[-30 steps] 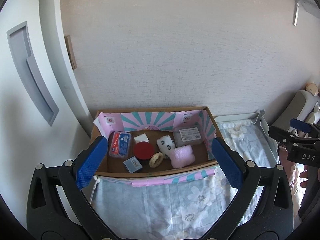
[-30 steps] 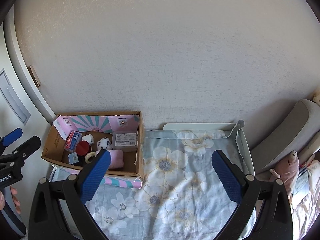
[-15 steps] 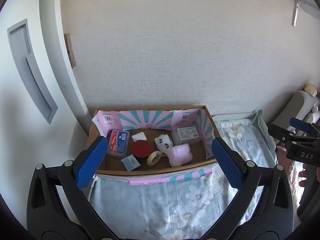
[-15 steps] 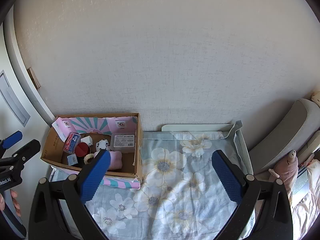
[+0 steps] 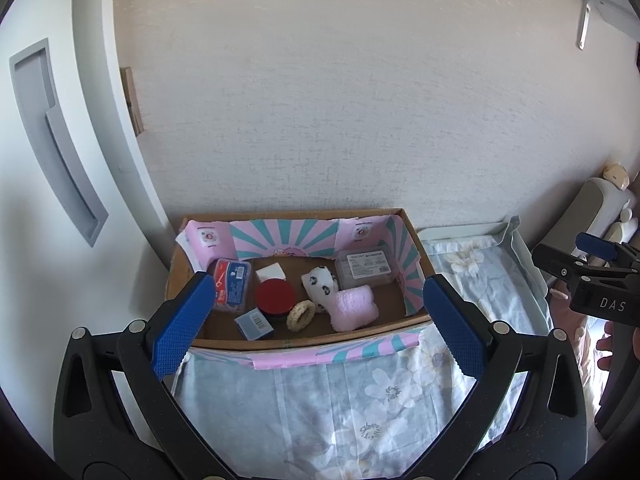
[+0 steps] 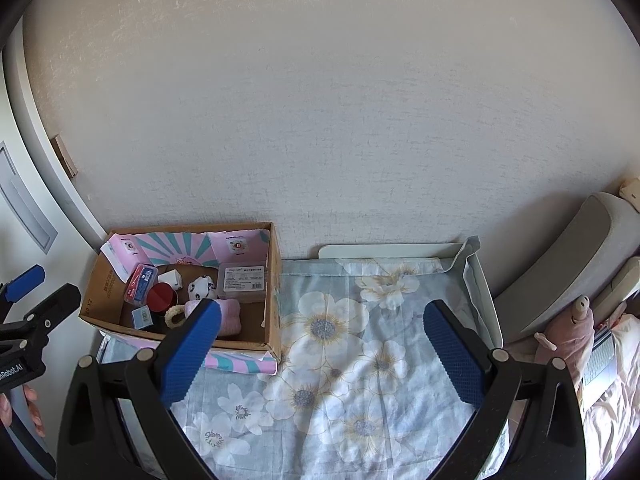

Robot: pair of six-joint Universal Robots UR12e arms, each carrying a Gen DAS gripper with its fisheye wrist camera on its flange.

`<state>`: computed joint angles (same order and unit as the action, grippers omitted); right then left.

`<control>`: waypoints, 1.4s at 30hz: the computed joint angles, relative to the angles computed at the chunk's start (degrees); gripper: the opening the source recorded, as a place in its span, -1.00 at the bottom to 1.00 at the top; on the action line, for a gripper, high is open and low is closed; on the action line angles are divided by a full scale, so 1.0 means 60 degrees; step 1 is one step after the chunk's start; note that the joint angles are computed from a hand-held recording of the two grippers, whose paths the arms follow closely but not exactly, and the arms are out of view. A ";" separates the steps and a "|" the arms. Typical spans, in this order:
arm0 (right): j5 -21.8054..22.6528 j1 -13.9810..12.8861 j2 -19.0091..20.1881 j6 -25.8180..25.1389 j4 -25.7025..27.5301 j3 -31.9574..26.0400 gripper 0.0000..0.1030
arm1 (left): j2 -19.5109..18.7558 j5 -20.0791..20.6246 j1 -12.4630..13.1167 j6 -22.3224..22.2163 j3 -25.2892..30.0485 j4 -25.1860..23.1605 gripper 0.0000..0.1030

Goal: Organize objects

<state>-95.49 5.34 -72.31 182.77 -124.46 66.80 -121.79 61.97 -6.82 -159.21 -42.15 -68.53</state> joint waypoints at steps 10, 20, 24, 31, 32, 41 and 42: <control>0.0093 -0.0034 0.0012 -0.0003 0.0026 -0.0001 0.96 | 0.0003 -0.0001 -0.0009 -0.0035 -0.0011 0.0002 1.00; 0.0139 -0.0047 -0.0009 0.0037 -0.0008 0.0041 0.96 | 0.0035 -0.0018 0.0002 -0.0106 -0.0092 0.0033 1.00; 0.0139 -0.0043 -0.0012 0.0091 -0.0012 0.0042 0.96 | 0.0055 -0.0045 0.0012 -0.0108 -0.0132 0.0054 1.00; 0.0137 -0.0043 0.0011 0.0100 0.0017 0.0004 0.96 | 0.0083 -0.0007 0.0006 -0.0105 -0.0187 0.0162 1.00; 0.0123 -0.0038 0.0015 0.0106 0.0015 0.0002 0.96 | 0.0079 -0.0007 0.0006 -0.0110 -0.0185 0.0171 1.00; 0.0078 -0.0025 0.0054 0.0151 0.0067 -0.0051 0.96 | 0.0064 0.0089 -0.0015 -0.0232 -0.0197 0.0362 1.00; 0.0069 -0.0021 0.0054 0.0165 0.0064 -0.0048 0.96 | 0.0063 0.0106 -0.0022 -0.0243 -0.0202 0.0390 1.00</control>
